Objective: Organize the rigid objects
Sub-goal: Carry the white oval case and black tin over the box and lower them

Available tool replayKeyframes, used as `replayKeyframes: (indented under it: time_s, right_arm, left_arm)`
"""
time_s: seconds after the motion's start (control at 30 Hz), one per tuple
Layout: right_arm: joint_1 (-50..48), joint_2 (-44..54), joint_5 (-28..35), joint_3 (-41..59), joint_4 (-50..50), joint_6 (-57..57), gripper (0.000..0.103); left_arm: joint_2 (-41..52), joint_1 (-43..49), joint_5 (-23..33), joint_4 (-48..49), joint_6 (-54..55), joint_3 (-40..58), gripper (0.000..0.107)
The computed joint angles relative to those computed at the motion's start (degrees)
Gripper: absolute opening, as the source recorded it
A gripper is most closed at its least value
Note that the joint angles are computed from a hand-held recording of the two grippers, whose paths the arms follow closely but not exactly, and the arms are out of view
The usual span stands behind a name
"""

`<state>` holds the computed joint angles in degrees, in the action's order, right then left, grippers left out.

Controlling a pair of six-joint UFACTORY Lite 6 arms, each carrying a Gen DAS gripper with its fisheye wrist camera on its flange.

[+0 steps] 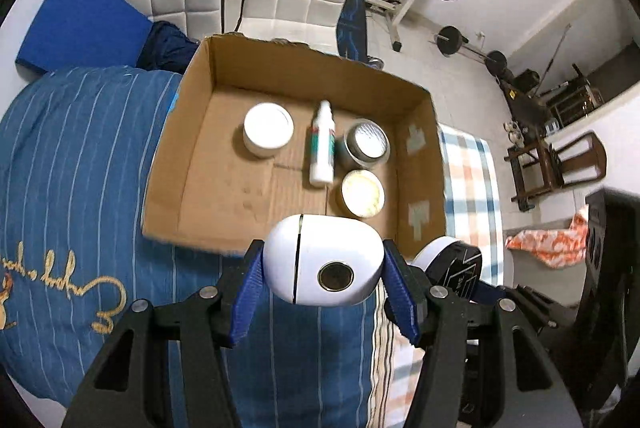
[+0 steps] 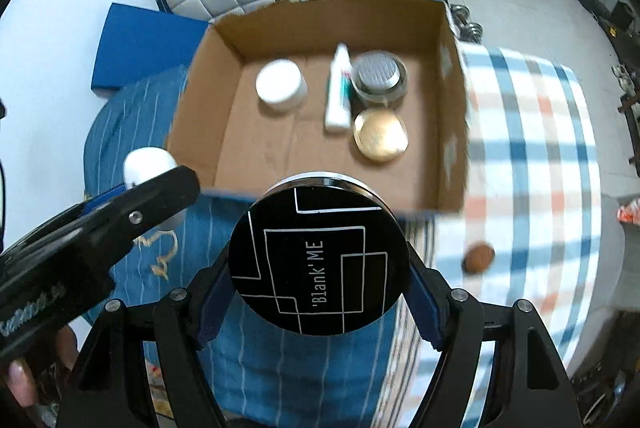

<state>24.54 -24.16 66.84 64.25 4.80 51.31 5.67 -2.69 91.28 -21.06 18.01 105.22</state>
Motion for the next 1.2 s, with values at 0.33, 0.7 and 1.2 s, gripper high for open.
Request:
replayKeyframes:
  time_s: [0.33, 0.7, 1.2]
  right_arm:
    - [-14.84, 23.05, -13.09, 1.43, 8.98, -22.26, 0.078]
    - [-18.12, 40.92, -20.71, 1.16, 19.08, -34.81, 0.078]
    - [-19.08, 53.16, -13.14, 12.86, 18.87, -36.18, 0.079]
  left_arm:
    - [25.03, -3.68, -6.54, 8.08, -4.08, 8.64, 0.054]
    - [32.54, -7.31, -12.48, 14.75, -5.01, 4.54, 0.054]
    - [36.68, -11.08, -14.12, 18.09, -7.30, 1.67, 0.054]
